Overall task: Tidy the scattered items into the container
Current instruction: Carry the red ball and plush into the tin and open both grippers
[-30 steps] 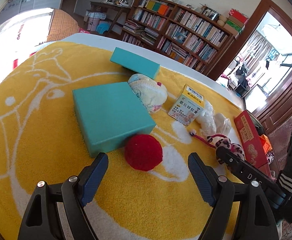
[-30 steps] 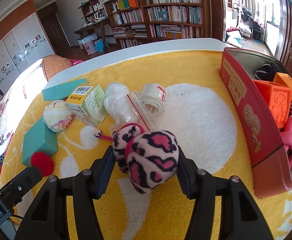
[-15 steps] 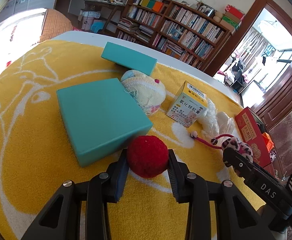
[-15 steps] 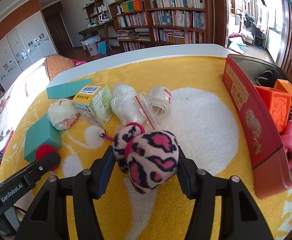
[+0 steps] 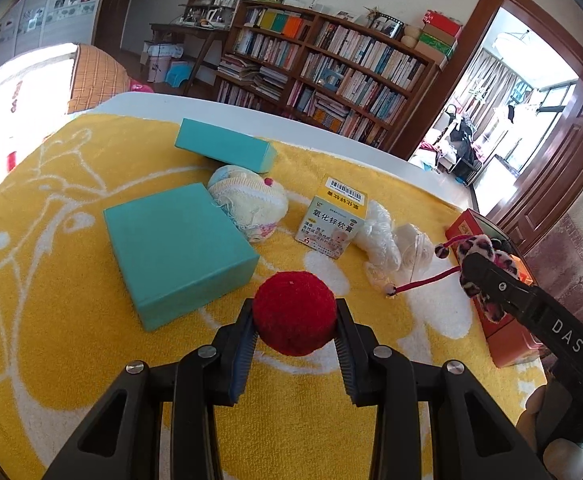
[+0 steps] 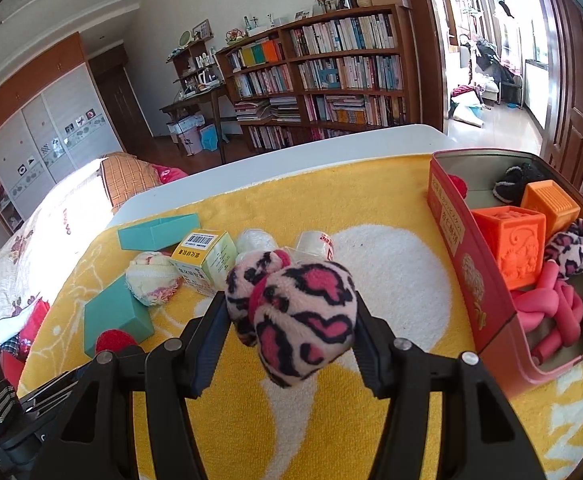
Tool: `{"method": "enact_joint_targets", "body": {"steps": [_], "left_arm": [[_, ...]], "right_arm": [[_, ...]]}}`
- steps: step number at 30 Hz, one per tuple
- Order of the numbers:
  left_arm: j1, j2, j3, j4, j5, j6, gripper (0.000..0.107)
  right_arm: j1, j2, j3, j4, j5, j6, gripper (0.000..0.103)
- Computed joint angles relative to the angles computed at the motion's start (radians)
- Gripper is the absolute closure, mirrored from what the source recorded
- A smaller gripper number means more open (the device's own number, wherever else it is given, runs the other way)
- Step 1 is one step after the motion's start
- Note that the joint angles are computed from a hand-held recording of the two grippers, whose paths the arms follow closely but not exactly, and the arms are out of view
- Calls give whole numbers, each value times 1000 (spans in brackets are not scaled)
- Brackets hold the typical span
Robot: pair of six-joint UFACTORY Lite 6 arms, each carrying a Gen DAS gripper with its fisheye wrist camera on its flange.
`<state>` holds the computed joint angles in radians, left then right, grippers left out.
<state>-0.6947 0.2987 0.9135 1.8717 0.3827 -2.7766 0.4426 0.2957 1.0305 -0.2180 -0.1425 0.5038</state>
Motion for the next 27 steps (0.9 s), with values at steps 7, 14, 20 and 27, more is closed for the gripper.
{"method": "enact_joint_targets", "body": {"steps": [7,14,20,27], "left_arm": [[-65,45,158,-211,-5,262,69],[-119,168,403,-446,-12,570,69],[-162,335,690,-698,-2,884,69],[-187,617,1168,-1105,63,1364,69]], "right_arm": [[-117,-154,-108,-195,-46,202,42],[-343,-280,-210,-526,-83,476,42],[-496,-319,-227,-633,-95,505,42],[-608,-267,-171,-788,-128,630,42]]}}
